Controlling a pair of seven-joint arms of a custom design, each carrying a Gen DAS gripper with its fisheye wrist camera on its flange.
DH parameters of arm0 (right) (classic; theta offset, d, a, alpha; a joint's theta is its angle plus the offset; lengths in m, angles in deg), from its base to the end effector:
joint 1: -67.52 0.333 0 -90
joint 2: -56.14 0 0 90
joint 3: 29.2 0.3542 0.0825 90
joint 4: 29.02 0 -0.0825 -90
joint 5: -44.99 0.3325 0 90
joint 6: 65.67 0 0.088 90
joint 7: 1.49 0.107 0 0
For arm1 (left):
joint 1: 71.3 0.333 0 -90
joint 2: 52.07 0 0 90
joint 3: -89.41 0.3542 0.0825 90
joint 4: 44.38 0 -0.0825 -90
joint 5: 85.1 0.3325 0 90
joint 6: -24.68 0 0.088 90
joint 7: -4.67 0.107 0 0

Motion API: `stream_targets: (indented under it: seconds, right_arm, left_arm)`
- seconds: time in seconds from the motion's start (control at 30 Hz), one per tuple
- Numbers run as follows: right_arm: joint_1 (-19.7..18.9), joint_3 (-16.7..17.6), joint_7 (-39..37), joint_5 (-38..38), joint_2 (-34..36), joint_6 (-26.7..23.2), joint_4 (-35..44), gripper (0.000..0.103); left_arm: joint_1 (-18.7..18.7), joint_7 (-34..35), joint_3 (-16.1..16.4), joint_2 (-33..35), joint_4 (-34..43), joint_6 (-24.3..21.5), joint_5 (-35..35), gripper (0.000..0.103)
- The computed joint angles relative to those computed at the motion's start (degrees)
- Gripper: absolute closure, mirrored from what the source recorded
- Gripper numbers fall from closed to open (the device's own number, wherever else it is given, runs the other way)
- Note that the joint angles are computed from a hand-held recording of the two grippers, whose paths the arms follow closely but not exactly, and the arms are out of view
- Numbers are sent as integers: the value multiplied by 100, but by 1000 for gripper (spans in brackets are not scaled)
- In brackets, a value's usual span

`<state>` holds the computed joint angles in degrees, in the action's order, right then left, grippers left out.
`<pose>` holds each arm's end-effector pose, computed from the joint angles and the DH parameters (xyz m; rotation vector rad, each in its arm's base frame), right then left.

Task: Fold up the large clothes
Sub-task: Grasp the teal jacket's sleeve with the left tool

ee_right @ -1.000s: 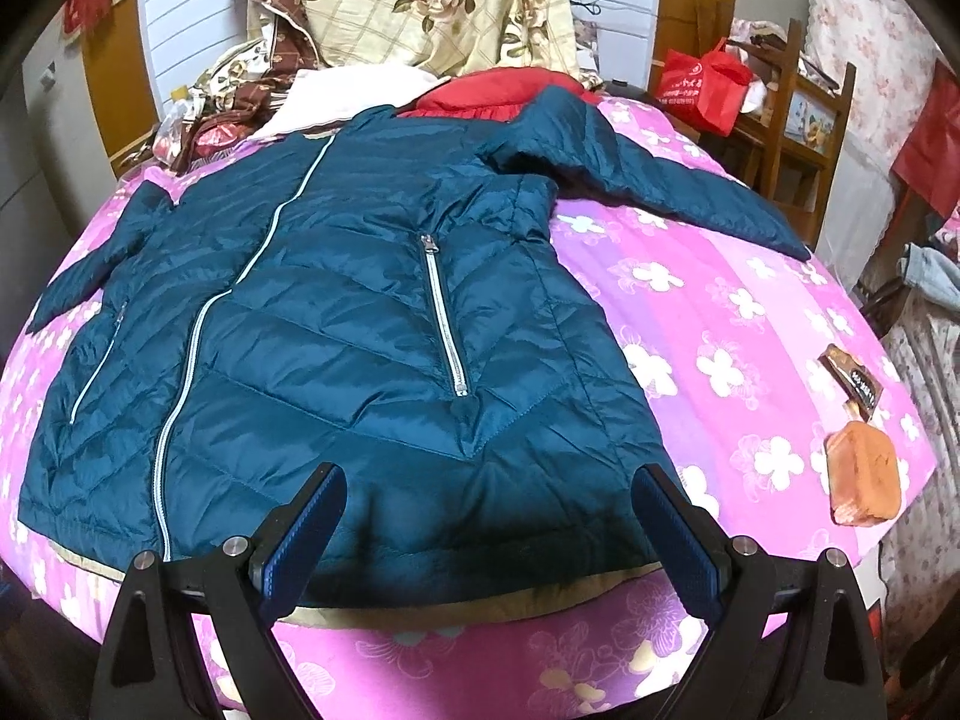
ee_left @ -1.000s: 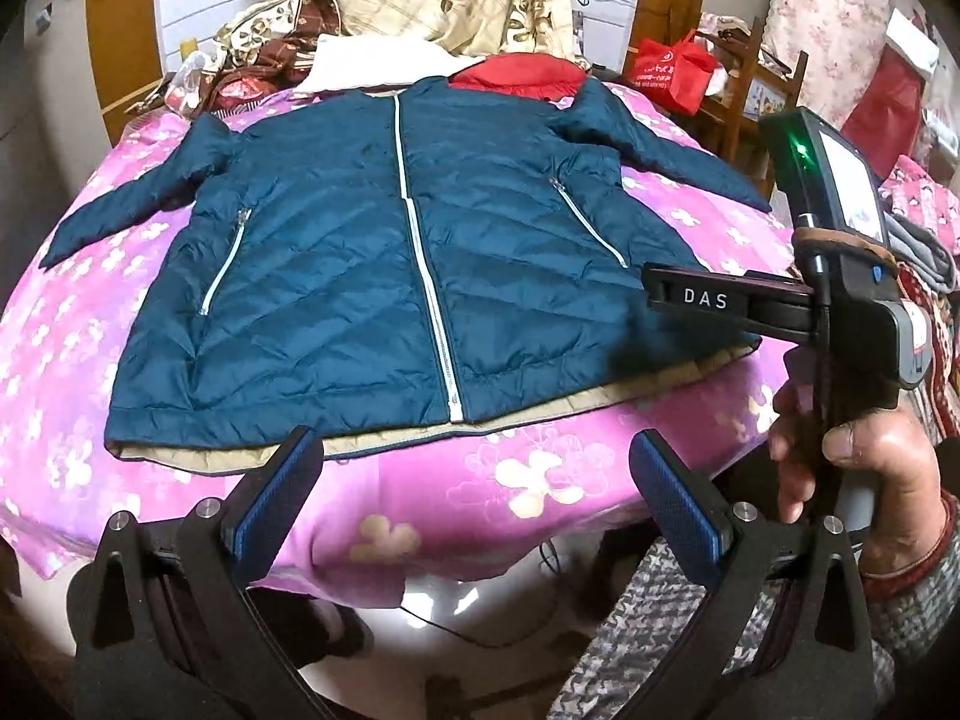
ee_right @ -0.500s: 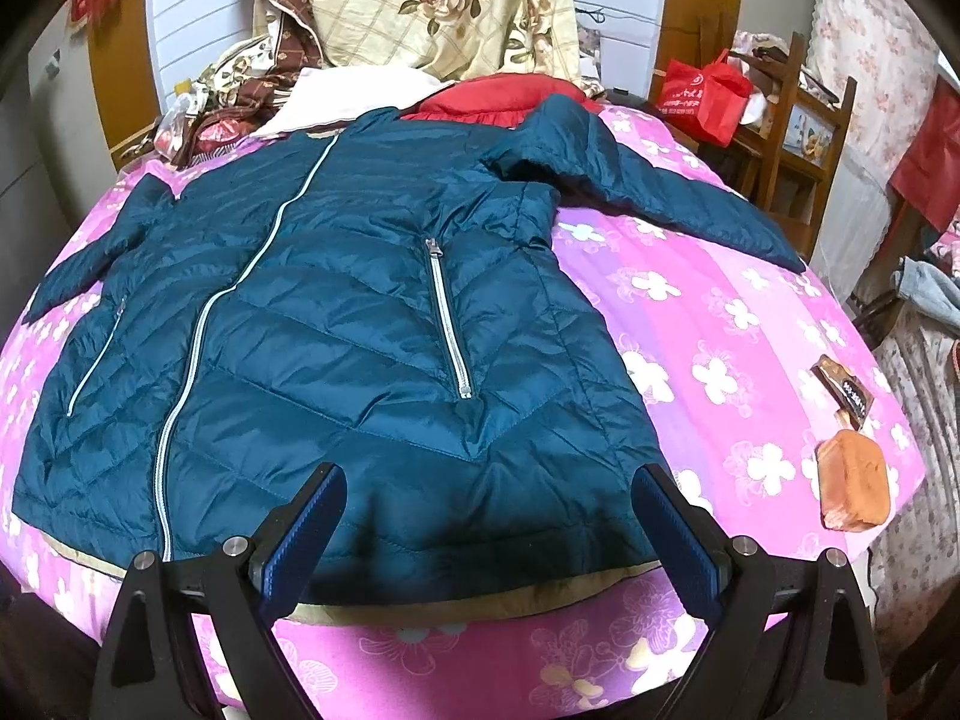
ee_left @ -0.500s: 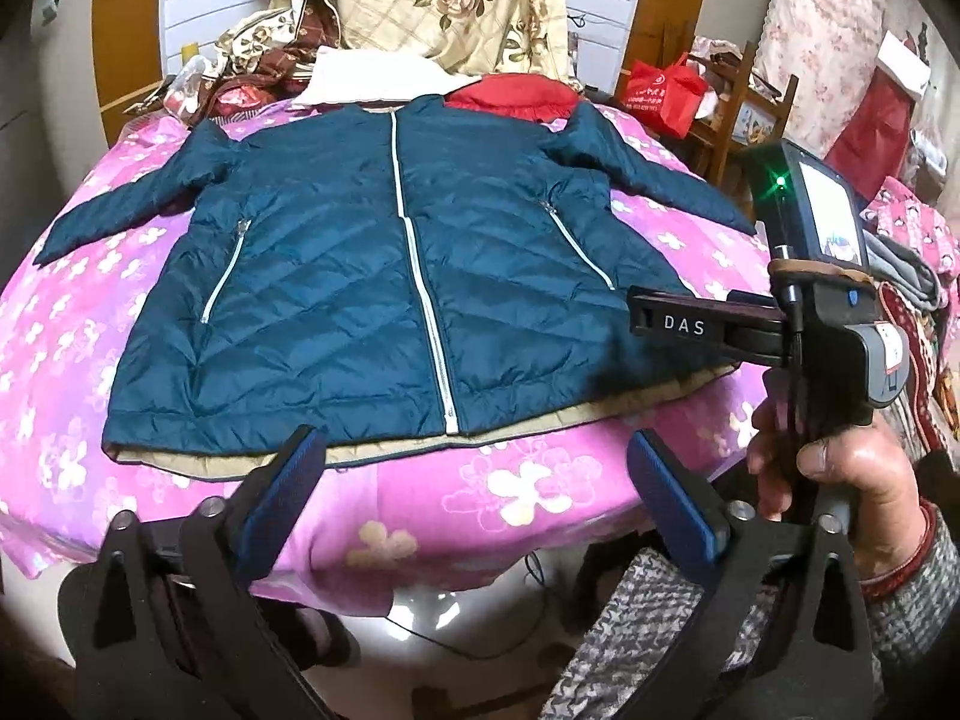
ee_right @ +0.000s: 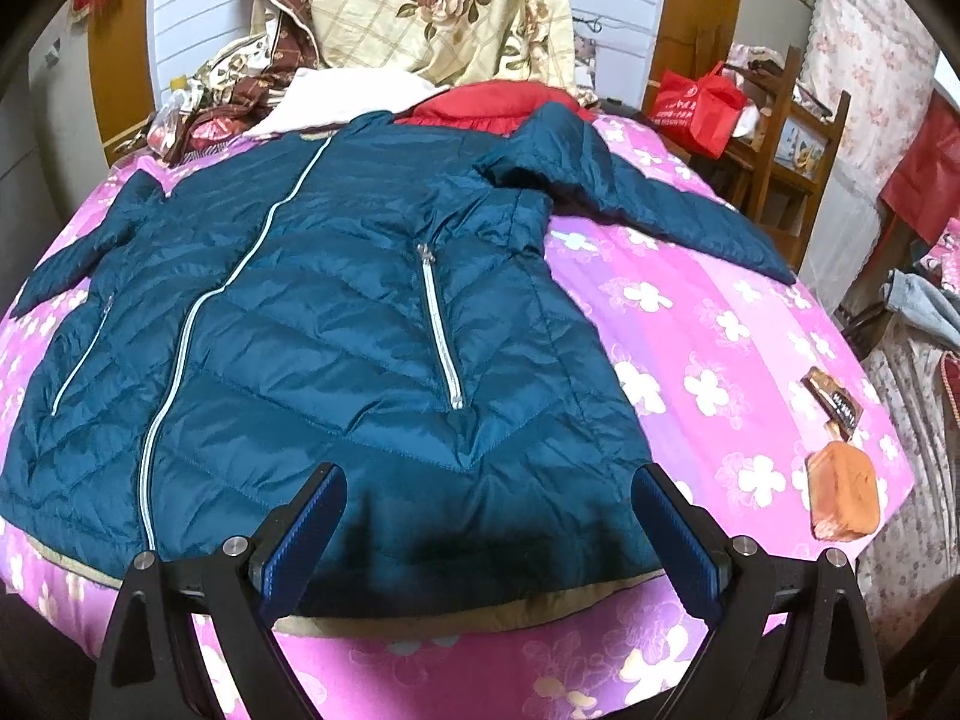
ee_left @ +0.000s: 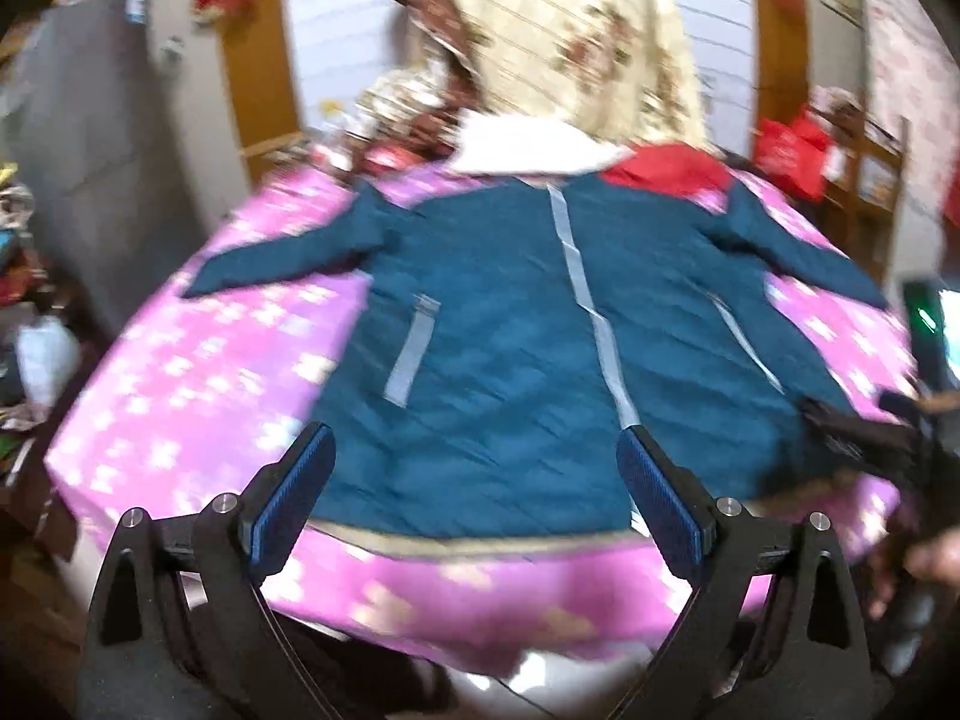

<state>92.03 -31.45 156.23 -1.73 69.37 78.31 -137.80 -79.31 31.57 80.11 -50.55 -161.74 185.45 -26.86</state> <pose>0.5590 0.2374 0.4842 -1.6794 2.0688 -0.8336 0.5121 -0.2012 0.5562 -1.6076 1.6968 -0.7454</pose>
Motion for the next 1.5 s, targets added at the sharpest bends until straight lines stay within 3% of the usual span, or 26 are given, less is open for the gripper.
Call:
stream_targets:
  seconds: [0.17, 0.3, 0.5, 0.87, 1.2, 1.4, 1.5]
  right_arm:
    - [47, -33, 173, -234, 46, -107, 173, 8]
    - [-7, 2, -132, 53, 147, -72, 384, 8]
    - [205, -38, -640, 44, 390, -390, 850, 8]
    - [398, -128, -1577, 669, 895, -445, 1662, 8]
    - [478, -134, -2717, 1759, 1416, -221, 2406, 8]
    - [446, -15, -3545, 2668, 1838, -227, 3099, 10]
    - [386, 77, -4009, 3160, 2064, -169, 3491, 10]
  left_arm:
    - [162, -507, 158, 34, 230, -256, 413, 7]
    - [295, -684, 231, 78, 412, -399, 415, 7]
    - [449, -897, 352, 166, 685, -695, 509, 7]
    - [728, -553, 599, 575, 1286, -1144, 197, 7]
    - [992, 380, 915, 1514, 2665, -1401, -980, 7]
    - [1279, 1259, 911, 2394, 3861, -1584, -2288, 7]
    - [1420, 1791, 869, 3013, 4795, -1889, -2941, 7]
